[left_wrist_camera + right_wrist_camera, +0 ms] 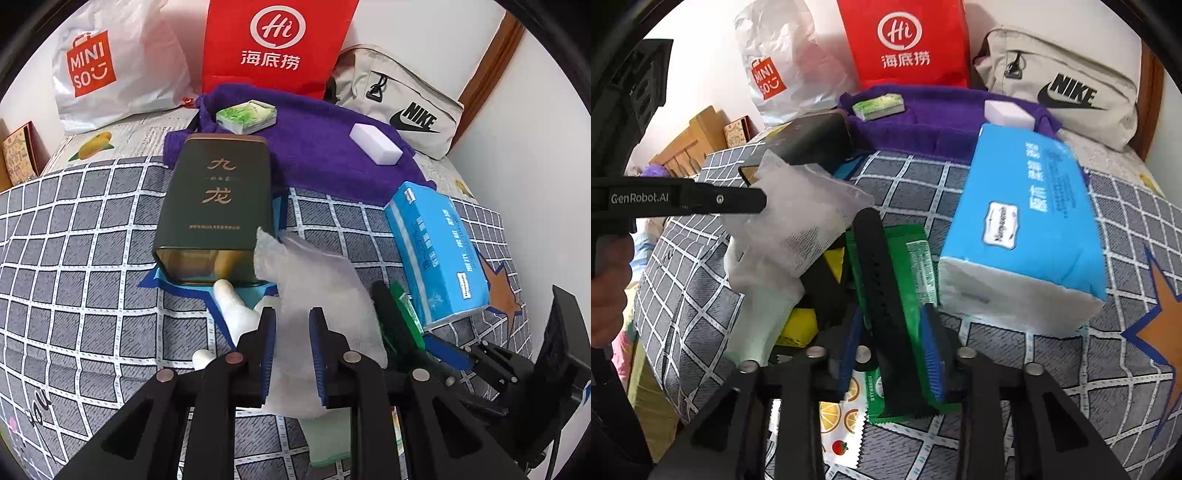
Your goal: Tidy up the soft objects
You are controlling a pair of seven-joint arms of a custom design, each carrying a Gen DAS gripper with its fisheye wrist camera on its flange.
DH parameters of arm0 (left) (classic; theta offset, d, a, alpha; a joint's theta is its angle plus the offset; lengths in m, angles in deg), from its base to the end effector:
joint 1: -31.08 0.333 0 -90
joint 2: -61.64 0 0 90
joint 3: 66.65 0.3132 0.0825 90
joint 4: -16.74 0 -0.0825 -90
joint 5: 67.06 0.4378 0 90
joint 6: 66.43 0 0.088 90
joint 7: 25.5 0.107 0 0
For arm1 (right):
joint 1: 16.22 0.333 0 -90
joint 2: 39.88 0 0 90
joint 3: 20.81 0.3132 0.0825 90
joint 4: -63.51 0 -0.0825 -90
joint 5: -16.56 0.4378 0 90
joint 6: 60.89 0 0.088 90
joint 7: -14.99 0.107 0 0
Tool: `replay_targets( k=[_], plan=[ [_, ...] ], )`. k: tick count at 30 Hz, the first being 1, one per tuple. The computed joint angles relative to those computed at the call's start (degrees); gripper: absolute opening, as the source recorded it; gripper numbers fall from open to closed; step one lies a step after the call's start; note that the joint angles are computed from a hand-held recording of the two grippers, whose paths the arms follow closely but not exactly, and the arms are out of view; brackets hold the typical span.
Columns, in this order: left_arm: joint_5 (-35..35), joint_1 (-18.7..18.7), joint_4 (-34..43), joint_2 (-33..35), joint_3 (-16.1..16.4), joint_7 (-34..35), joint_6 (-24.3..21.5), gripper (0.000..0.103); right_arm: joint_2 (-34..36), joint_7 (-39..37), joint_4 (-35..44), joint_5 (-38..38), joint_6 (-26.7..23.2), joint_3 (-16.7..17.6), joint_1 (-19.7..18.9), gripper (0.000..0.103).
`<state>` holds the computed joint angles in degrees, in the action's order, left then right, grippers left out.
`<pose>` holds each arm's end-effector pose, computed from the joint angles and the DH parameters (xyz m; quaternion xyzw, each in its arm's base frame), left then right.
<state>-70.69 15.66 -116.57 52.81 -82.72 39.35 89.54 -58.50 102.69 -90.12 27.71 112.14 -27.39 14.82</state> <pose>0.4883 -0.2989 0.4266 -0.6573 0.7041 -0.2573 0.0778 0.4427 0.1871 0.3723 -0.7536 0.5702 -0.1290 0.3006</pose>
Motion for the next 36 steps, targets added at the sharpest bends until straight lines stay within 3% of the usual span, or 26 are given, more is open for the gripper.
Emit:
replay_targets(
  k=[3, 7, 14, 16, 20, 27, 29, 31, 33, 36],
  plan=[
    [-1.1, -0.1, -0.3, -0.2, 0.3, 0.4, -0.2, 0.018, -0.8, -0.7, -0.4, 0.2, -0.7, -0.6, 0.1, 0.011],
    [-1.2, 0.0, -1.0, -0.9, 0.3, 0.5, -0.8, 0.018, -2.7, -2.7, -1.4, 2.0, -2.5, -2.4, 1.4, 0.011],
    [-1.5, 0.1, -2.3, -2.3, 0.2, 0.4, -1.7, 0.018, -3.8, -1.9, -2.1, 0.1, -1.8, 0.4, -0.5, 0.013],
    [-2.0, 0.0, -2.6, -2.6, 0.2, 0.7, -1.6, 0.018, -3.4, -2.0, -1.8, -0.9, -2.2, 0.6, -0.4, 0.017],
    [-1.6, 0.2, -3.0, -3.1, 0.0, 0.3, -1.9, 0.026, -1.5, 1.7, -1.0, -6.5, -3.4, 5.6, -5.0, 0.019],
    [-2.2, -0.1, -3.2, -3.6, 0.0, 1.0, -1.8, 0.026, -1.0, 10.8, -1.7, -19.2, -0.8, 12.6, -12.2, 0.028],
    [-2.1, -0.1, -3.2, -3.6, -0.2, 1.1, -2.0, 0.026, -1.1, 11.2, -1.8, -19.7, -0.9, 10.8, -10.9, 0.031],
    [-2.0, -0.2, -3.2, -3.7, -0.3, 1.2, -2.3, 0.026, -1.6, 7.0, -1.9, -15.4, -2.2, 4.7, -5.1, 0.031],
    [-1.8, -0.2, -3.4, -3.9, -0.3, 1.2, -2.5, 0.026, -2.4, 2.9, -2.3, -11.4, -3.2, 1.0, -1.8, 0.033],
    [-1.8, -0.1, -3.5, -4.0, -0.3, 0.9, -2.8, 0.026, -2.8, 2.3, -3.1, -10.4, -2.5, 2.3, -2.9, 0.034]
  ],
)
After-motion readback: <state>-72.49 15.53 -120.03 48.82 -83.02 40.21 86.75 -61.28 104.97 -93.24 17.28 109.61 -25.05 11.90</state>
